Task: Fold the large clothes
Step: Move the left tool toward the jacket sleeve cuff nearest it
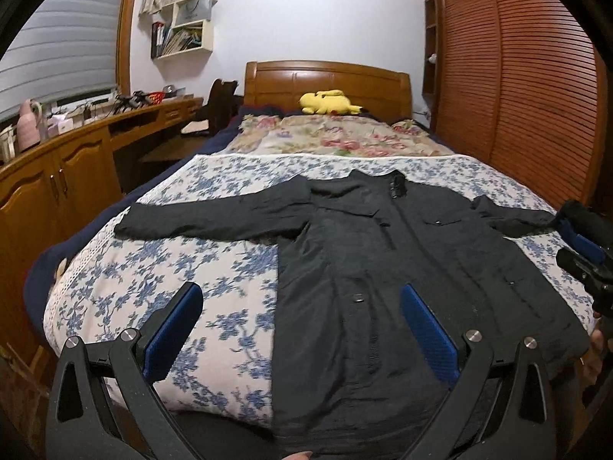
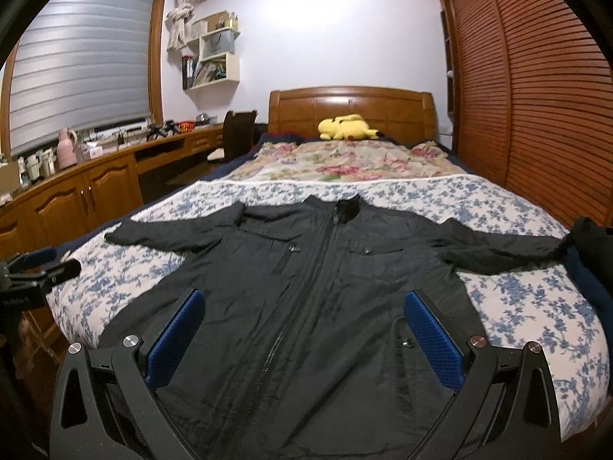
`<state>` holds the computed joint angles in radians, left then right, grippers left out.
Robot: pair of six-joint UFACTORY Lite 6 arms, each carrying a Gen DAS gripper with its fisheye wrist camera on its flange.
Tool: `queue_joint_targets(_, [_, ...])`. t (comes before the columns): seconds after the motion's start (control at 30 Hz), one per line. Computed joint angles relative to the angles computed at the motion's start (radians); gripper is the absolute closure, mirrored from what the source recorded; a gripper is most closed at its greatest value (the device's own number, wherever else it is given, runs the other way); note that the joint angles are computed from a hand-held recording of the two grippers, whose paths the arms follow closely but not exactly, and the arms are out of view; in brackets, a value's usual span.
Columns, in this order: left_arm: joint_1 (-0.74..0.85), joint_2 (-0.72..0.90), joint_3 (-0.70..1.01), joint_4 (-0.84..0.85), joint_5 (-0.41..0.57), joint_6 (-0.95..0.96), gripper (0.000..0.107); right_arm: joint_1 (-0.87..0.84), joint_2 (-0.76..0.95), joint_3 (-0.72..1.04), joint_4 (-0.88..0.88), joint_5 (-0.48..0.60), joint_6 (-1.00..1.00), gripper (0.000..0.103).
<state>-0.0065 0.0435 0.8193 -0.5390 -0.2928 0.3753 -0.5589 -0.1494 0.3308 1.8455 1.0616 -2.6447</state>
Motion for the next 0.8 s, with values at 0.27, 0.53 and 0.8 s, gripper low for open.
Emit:
queue_joint_targets(0.27, [0.135,0.102,0.038,0.235,-0.023,-0.183,0.004,0.208,0.065,0.075,0.12,-0.143,-0.034,0.0])
queue_joint_targets(0.53, [0.256,0.269,0.185,0.302,0.009,-0.165,0.004,0.335,0.212,0.234,0.134,-0.206,-0.028,0.0])
queue_joint_targets(0.8, [0.374,0.421,0.4,0.64,0.11,-0.454,0.004,0.432,0.293,0.389,0.105,-0.241,0.025,0.0])
